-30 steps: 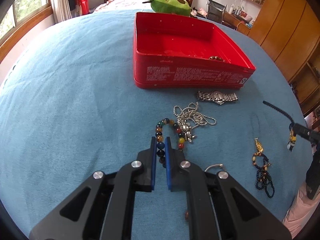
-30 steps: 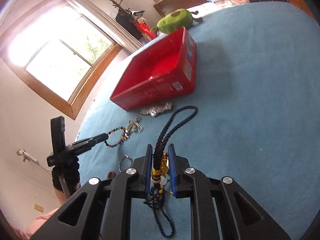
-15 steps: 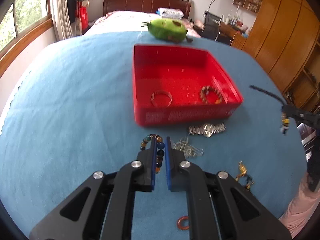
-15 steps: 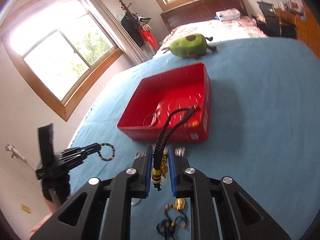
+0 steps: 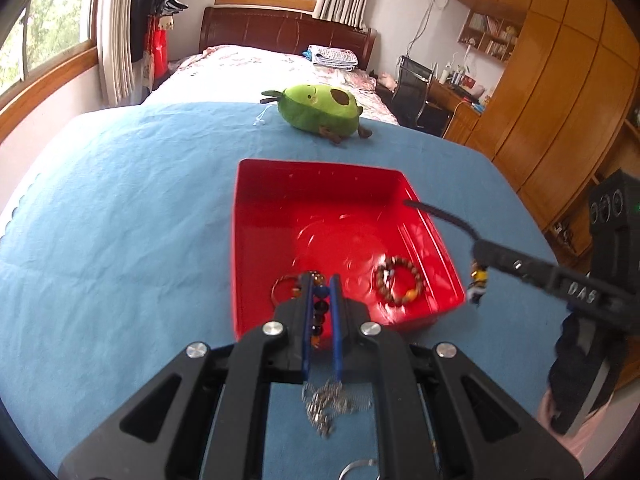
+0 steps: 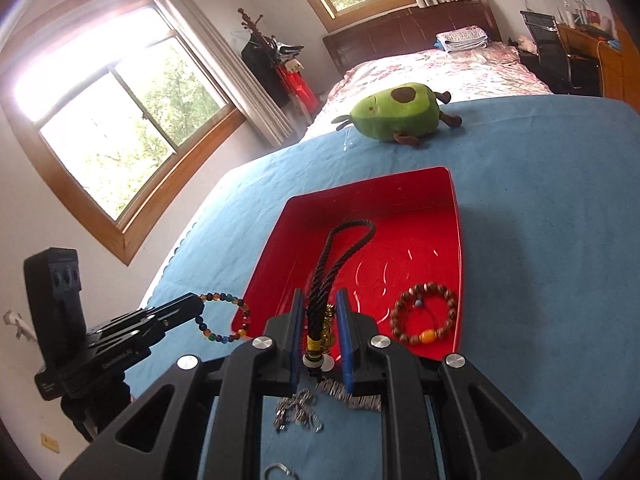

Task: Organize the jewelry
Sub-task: 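Lift and carry the bracelet and keychain over the red tin with both tools, then open the left tool and the right tool to release both items into the tin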

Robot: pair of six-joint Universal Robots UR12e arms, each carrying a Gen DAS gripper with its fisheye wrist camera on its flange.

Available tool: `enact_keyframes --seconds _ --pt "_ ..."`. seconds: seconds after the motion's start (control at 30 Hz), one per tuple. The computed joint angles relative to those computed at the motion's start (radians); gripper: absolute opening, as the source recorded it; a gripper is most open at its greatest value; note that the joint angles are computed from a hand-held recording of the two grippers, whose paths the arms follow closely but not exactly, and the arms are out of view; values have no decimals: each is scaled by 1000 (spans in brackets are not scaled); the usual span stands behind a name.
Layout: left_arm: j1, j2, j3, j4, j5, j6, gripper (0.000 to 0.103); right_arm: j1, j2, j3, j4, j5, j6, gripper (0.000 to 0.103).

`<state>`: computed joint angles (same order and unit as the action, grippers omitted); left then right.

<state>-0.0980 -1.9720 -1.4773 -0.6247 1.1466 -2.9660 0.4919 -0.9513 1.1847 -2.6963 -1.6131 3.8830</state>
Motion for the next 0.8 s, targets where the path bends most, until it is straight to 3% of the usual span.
enact_keyframes --seconds 0.37,0.8 --pt "-25 -101 102 -33 46 -37 6 -19 83 -102 157 -7 -6 15" --pt "-36 -130 131 -85 86 -10 7 -3 118 -158 267 -59 -67 18"
